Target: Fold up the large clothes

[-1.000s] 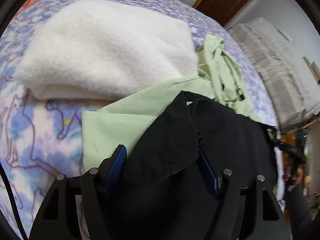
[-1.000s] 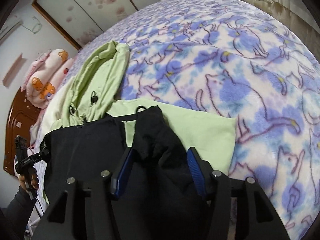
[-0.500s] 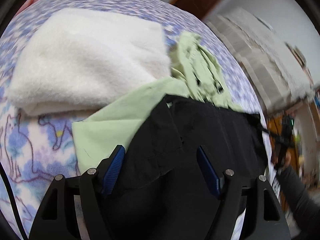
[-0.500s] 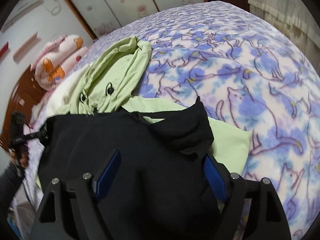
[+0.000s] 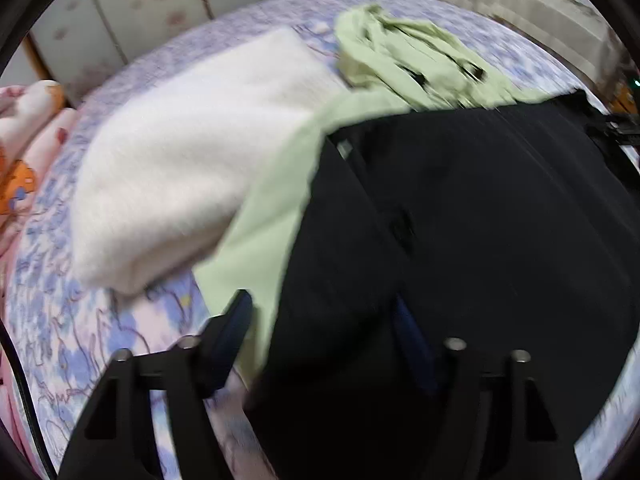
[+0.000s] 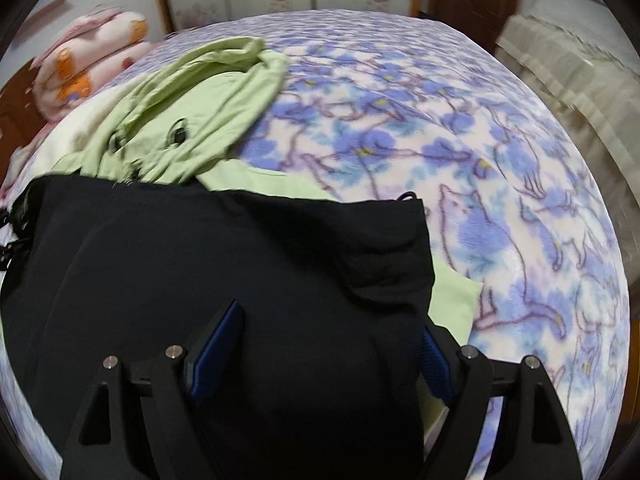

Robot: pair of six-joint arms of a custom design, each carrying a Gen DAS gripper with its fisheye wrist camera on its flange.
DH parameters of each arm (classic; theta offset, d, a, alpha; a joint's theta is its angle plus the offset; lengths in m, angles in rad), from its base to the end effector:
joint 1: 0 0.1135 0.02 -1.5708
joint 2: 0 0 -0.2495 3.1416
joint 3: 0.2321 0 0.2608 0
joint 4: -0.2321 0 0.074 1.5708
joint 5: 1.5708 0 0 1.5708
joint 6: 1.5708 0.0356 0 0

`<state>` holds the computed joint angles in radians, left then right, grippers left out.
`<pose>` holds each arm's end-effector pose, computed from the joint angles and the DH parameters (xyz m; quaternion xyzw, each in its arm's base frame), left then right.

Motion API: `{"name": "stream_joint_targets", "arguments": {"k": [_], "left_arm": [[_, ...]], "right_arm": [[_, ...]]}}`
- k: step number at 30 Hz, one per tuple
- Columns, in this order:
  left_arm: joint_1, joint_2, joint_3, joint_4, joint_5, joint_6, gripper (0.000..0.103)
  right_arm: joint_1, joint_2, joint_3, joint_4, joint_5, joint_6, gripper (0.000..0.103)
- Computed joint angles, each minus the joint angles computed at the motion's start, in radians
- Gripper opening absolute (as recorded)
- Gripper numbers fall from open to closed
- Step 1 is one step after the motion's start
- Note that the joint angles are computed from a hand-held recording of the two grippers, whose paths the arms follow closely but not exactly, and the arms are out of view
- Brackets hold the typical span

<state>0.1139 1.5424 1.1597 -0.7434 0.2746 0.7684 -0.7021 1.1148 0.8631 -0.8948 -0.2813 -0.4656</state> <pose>0.3164 0.0265 0.2260 0.3392 0.9052 -0.0274 0.2545 0.1709 -0.1316 0.2338 0.0849 0.9646 -0.0006 0.2495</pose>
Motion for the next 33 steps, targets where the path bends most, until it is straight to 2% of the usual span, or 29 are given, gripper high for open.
{"name": "stream_joint_targets", "arguments": {"k": [1, 2, 3, 4, 5, 8, 13, 16, 18, 20, 21, 23, 26, 27, 31, 33], "left_arm": [[-0.01, 0.015, 0.015, -0.002, -0.003, -0.027, 0.024], [-0.02, 0.029, 0.027, 0.001, -0.02, -0.064, 0.014], [-0.027, 0.033, 0.029, 0.013, -0.038, -0.094, 0.014], [-0.023, 0.045, 0.043, 0.013, -0.034, -0.113, 0.012], [-0.012, 0.054, 0.063, 0.003, -0.014, -0.145, 0.009], [0.039, 0.088, 0.147, -0.061, 0.066, -0.224, 0.008], [0.07, 0.163, 0.292, -0.145, 0.172, -0.35, 0.007], [0.047, 0.232, 0.346, -0.161, 0.163, -0.404, 0.007], [0.041, 0.317, 0.4, -0.189, 0.139, -0.465, 0.019], [0.061, 0.397, 0.447, -0.208, 0.15, -0.548, 0.046], [0.075, 0.408, 0.446, -0.199, 0.17, -0.577, 0.048], [0.106, 0.422, 0.447, -0.193, 0.231, -0.604, 0.049], [0.13, 0.434, 0.466, -0.213, 0.269, -0.598, 0.051], [0.134, 0.435, 0.47, -0.217, 0.275, -0.596, 0.051], [0.142, 0.416, 0.447, -0.199, 0.282, -0.6, 0.051], [0.134, 0.389, 0.401, -0.165, 0.262, -0.587, 0.041]], "right_arm": [[-0.002, 0.003, -0.002, 0.015, 0.004, 0.026, 0.066], [0.0, 0.005, -0.002, 0.025, 0.015, 0.051, 0.047], [-0.015, 0.02, 0.009, 0.03, 0.014, 0.081, 0.039], [-0.031, 0.033, 0.019, 0.027, 0.004, 0.1, 0.023], [-0.062, 0.052, 0.037, 0.015, -0.028, 0.113, 0.017], [-0.145, 0.045, 0.065, -0.014, -0.124, 0.117, 0.01], [-0.198, 0.005, 0.101, -0.036, -0.199, 0.157, 0.008], [-0.161, 0.045, 0.108, 0.003, -0.141, 0.224, 0.008], [-0.115, 0.103, 0.09, 0.056, -0.05, 0.281, 0.009], [-0.09, 0.165, 0.072, 0.102, 0.009, 0.319, 0.013], [-0.097, 0.179, 0.065, 0.114, -0.002, 0.331, 0.013], [-0.131, 0.192, 0.076, 0.098, -0.063, 0.344, 0.019], [-0.229, 0.26, 0.132, 0.013, -0.23, 0.308, 0.033], [-0.27, 0.288, 0.154, -0.018, -0.283, 0.291, 0.033], [-0.3, 0.292, 0.162, -0.033, -0.278, 0.25, 0.033], [-0.275, 0.268, 0.153, -0.038, -0.247, 0.23, 0.032]]}}
